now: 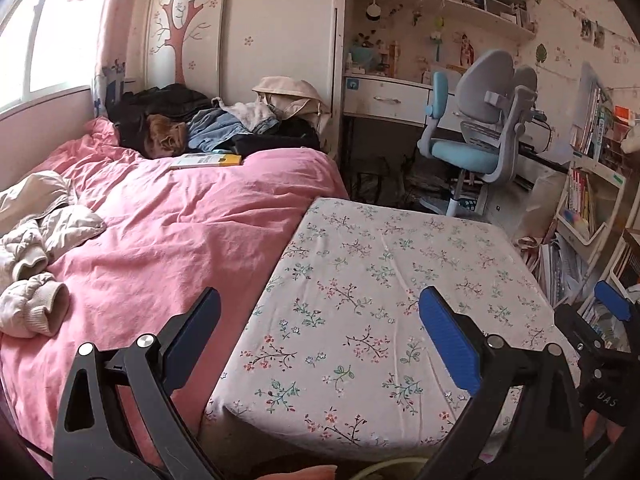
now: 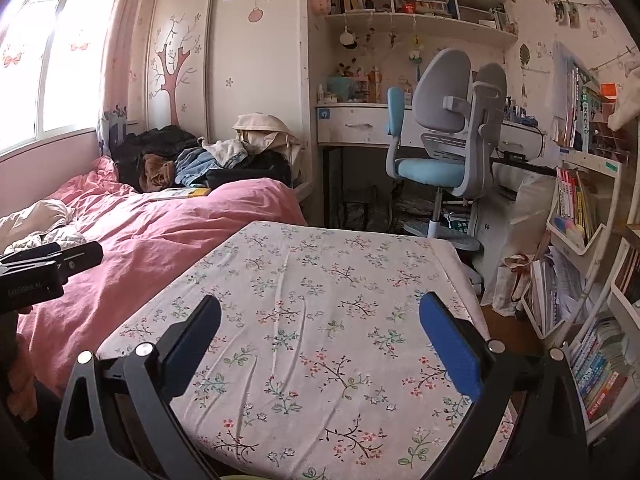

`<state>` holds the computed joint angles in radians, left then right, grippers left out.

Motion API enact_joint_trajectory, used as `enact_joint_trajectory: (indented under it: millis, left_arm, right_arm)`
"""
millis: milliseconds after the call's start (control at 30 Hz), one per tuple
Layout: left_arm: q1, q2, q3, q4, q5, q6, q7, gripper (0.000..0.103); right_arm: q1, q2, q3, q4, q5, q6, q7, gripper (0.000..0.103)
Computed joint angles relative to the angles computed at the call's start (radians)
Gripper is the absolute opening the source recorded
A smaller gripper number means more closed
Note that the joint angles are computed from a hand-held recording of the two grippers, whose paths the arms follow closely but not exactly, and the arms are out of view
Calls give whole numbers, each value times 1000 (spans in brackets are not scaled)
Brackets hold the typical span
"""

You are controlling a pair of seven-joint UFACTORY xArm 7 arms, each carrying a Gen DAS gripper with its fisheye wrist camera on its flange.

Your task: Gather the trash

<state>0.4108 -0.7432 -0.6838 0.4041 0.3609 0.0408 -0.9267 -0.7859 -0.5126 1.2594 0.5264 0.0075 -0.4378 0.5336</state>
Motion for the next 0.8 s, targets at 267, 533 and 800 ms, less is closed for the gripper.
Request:
enact_joint_trajectory:
  millis: [267, 533, 800]
  left_arm:
    - [5, 5, -6, 3, 9, 2, 4, 96]
    - [6, 9, -6, 3, 12, -3, 9, 96]
    - [-3, 15, -10, 7, 19, -6, 29, 96]
  right_arm:
    - [-22, -27, 20, -1, -7, 2, 13, 95]
    - [-47, -73, 36, 4, -43, 20, 54, 95]
    - [-57, -89, 33, 6, -77, 27, 88, 95]
